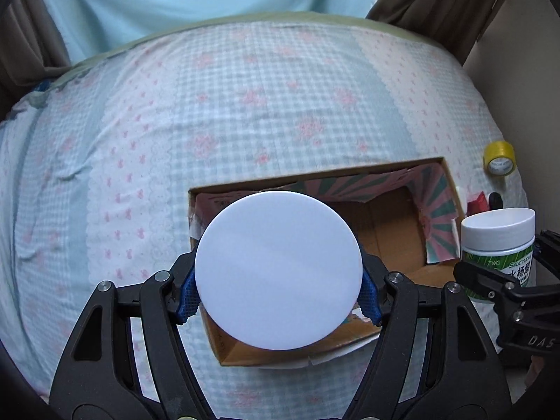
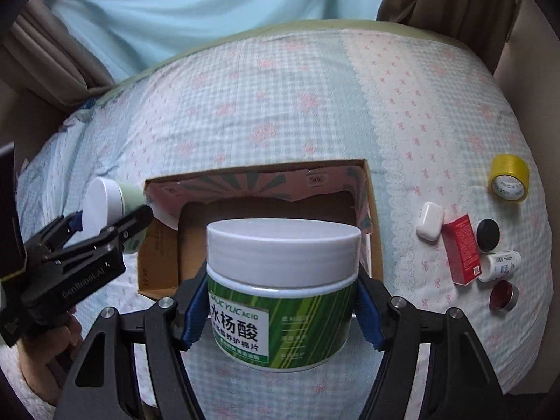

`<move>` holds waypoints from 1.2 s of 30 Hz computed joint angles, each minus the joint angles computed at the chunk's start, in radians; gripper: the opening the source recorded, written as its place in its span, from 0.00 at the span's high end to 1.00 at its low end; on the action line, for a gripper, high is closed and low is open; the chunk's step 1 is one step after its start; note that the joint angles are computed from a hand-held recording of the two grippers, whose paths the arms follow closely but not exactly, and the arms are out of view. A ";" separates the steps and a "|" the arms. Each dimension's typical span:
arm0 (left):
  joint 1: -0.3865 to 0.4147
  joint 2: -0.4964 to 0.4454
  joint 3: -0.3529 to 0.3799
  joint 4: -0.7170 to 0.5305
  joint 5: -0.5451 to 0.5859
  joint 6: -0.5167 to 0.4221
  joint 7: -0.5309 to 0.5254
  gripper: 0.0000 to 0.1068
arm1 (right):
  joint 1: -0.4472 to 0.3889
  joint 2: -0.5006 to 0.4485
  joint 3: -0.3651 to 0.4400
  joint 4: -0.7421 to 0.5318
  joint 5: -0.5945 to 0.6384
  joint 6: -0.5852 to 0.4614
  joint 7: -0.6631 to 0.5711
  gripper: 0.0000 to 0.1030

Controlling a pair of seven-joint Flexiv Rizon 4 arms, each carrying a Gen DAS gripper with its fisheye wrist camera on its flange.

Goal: Organize rigid objects
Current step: 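Carry the compact and green-labelled jar with both tools into the cardboard box, then open both tools to release the compact and jar in the box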

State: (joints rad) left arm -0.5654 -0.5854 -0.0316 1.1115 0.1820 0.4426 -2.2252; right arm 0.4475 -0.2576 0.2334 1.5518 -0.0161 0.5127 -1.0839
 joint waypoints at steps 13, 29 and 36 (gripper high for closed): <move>0.029 -0.180 -0.012 -0.083 -0.097 -0.014 0.109 0.36 | 0.018 -0.192 0.001 -0.005 -0.022 0.036 -0.109 0.36; 0.012 -0.156 0.012 -0.137 -0.096 -0.053 0.126 0.04 | -0.003 -0.118 0.015 0.110 0.003 0.181 -0.160 0.00; 0.004 -0.066 0.011 -0.040 -0.068 -0.029 0.075 0.04 | 0.000 -0.045 0.018 0.171 -0.018 0.204 -0.145 0.00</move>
State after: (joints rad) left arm -0.5614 -0.6511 -0.0201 1.0716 0.1136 0.4133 -2.1498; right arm 0.4472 -0.3022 0.2510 1.7230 -0.0345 0.7166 -1.2285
